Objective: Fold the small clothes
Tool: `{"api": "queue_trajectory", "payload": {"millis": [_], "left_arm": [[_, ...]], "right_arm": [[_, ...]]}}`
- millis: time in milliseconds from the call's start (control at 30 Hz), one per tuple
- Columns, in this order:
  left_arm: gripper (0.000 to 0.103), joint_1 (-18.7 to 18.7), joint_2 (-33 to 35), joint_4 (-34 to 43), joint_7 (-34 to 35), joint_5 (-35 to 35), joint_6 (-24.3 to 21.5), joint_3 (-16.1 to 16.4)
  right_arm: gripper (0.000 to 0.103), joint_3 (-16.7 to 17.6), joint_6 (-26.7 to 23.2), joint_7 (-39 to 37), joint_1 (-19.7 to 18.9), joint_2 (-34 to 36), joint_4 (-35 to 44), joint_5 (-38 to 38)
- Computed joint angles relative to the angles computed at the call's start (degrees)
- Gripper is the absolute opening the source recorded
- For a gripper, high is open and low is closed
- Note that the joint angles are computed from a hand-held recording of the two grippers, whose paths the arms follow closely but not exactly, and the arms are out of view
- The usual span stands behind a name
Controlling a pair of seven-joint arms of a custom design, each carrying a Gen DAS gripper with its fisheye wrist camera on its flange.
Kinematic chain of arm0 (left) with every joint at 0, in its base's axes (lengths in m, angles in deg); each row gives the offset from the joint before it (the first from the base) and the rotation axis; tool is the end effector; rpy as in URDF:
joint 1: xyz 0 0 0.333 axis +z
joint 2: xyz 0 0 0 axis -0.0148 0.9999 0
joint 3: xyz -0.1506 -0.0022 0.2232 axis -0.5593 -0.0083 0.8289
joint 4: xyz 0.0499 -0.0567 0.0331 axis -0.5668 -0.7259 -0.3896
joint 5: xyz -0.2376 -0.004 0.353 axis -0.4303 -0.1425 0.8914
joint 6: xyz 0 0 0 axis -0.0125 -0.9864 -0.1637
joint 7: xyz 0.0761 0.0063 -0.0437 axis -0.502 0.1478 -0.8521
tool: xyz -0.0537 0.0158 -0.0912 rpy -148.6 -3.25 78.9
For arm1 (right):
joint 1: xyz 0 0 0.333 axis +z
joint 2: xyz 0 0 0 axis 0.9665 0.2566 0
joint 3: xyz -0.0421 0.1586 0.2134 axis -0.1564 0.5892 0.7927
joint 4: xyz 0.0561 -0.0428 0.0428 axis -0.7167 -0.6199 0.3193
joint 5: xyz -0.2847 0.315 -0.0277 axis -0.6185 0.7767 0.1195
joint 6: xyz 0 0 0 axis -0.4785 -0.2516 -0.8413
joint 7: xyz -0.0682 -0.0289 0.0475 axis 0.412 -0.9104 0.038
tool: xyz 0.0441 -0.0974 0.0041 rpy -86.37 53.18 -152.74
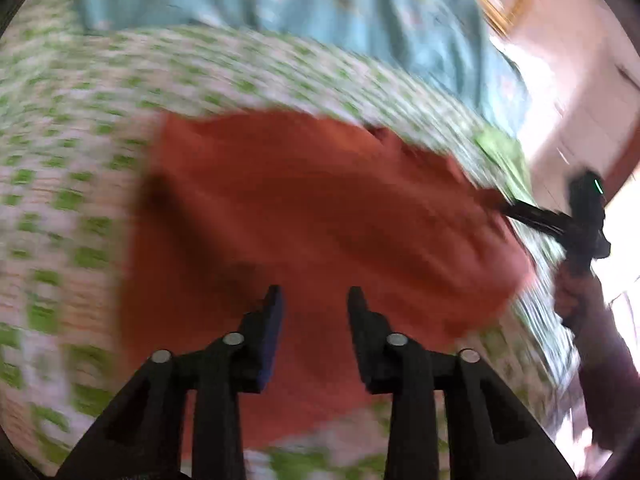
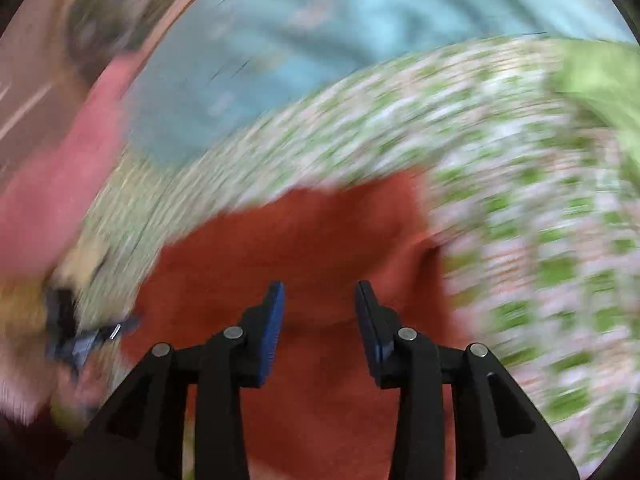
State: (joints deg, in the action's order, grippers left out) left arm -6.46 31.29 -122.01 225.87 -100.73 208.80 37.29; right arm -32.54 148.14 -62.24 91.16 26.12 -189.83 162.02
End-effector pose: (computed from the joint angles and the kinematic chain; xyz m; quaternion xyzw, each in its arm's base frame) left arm 0.5449 -0.0929 0.3197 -0.5455 0.7567 -0.3586 0.0351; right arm 0.5029 0.0768 0.3398 -0.6542 0.6186 -0.0907 0.4255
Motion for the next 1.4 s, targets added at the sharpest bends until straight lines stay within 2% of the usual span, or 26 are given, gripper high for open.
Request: {"api": "queue_trajectory", "payload": {"millis": [67,133,167,233,267,300,367,400,467,500,533,600,633,700,767,833,867,933,967,1000,1100,1233,1400], "left_arm": [[0.036,-1.2,1.6,0.5,-3.6,6.4,1.8,-1.7],[0.039,-2.2,3.9,1.8,-10.4,17.5,5.3,-3.0],[0.039,-2.3,4.6,2.5,-10.9,19.4,6.2,-3.4],[0.041,-1.4,7.6,6.6,-11.4,22.4,4.4,-3.4],[0.037,-0.9,9.3,8.4,-13.0,24.7,4.1,-3.5],[0.028,-0.4,11.7,11.3,-15.4,28.4,3.7,-3.3],[0.015,0.7,15.0,15.8,-18.8,33.1,2.5,-3.1],[0.015,0.8,16.6,18.2,-21.6,36.3,2.8,-2.7],[0.016,-0.7,20.4,23.6,-30.7,45.2,5.8,0.2],[0.015,-1.6,21.9,25.6,-34.9,49.0,7.1,1.7],[0.015,-2.1,24.4,29.4,-39.1,51.8,7.1,3.3],[0.015,-0.5,27.8,34.7,-42.2,52.4,5.6,2.8],[0.015,-0.5,28.7,36.1,-44.3,53.8,5.5,3.1],[0.015,-1.3,30.2,38.3,-50.4,57.3,5.5,4.8],[0.015,2.6,29.8,38.2,-50.0,54.7,5.4,1.4],[0.017,6.2,28.2,35.9,-49.0,52.3,6.7,-2.2],[0.019,7.1,26.7,33.7,-49.6,52.4,8.2,-2.9],[0.025,9.1,23.1,28.3,-51.0,52.2,11.6,-4.4],[0.036,9.7,21.2,25.8,-52.5,52.0,12.8,-4.5],[0.041,10.2,19.3,23.3,-53.6,51.9,13.7,-4.7],[0.041,13.8,14.2,16.5,-50.6,46.2,15.5,-7.5],[0.041,13.8,9.1,10.1,-47.6,40.1,15.4,-6.8],[0.041,11.8,1.6,1.0,-36.9,23.4,14.1,-5.4]], "right_arm": [[0.039,1.6,-4.6,7.1,0.3,2.6,0.8,-12.0],[0.039,2.8,-7.5,9.9,0.8,6.0,3.2,-20.7],[0.039,3.5,-7.4,11.8,0.9,7.6,4.3,-25.4],[0.038,4.1,-6.8,16.8,0.6,10.8,7.1,-34.1],[0.037,4.1,-6.2,18.6,0.3,12.1,8.3,-36.8],[0.037,4.1,-3.8,22.9,0.1,13.6,9.4,-42.2],[0.037,2.9,-0.1,32.6,-0.7,16.8,12.3,-52.6],[0.036,2.9,1.8,34.5,-1.4,17.7,13.3,-53.2],[0.036,0.9,6.5,43.5,-1.8,19.6,15.0,-58.5],[0.036,0.8,8.1,45.7,-2.6,20.2,15.7,-58.7],[0.037,1.8,9.5,45.9,-4.2,20.7,16.5,-56.5],[0.037,0.2,11.9,51.9,-4.2,21.2,17.1,-58.9],[0.037,0.7,12.4,53.0,-5.4,21.2,17.2,-58.5],[0.037,5.7,12.9,47.7,-10.0,20.6,17.1,-50.7],[0.037,6.3,13.4,46.9,-10.3,19.1,15.5,-48.8],[0.037,10.0,14.0,37.8,-12.4,16.7,13.4,-38.8],[0.037,10.4,14.0,34.9,-12.0,15.6,12.5,-35.4],[0.037,10.7,13.5,27.9,-11.0,12.8,10.2,-27.3],[0.037,10.4,12.9,24.5,-10.2,11.3,9.0,-23.4],[0.037,10.0,12.3,22.6,-9.1,9.6,7.4,-20.8],[0.038,8.4,11.7,17.5,-5.3,5.5,3.6,-14.3],[0.038,6.6,12.1,14.0,-0.1,1.0,-1.0,-9.3],[0.038,3.9,13.5,10.1,6.8,-3.8,-6.2,-2.6]]}}
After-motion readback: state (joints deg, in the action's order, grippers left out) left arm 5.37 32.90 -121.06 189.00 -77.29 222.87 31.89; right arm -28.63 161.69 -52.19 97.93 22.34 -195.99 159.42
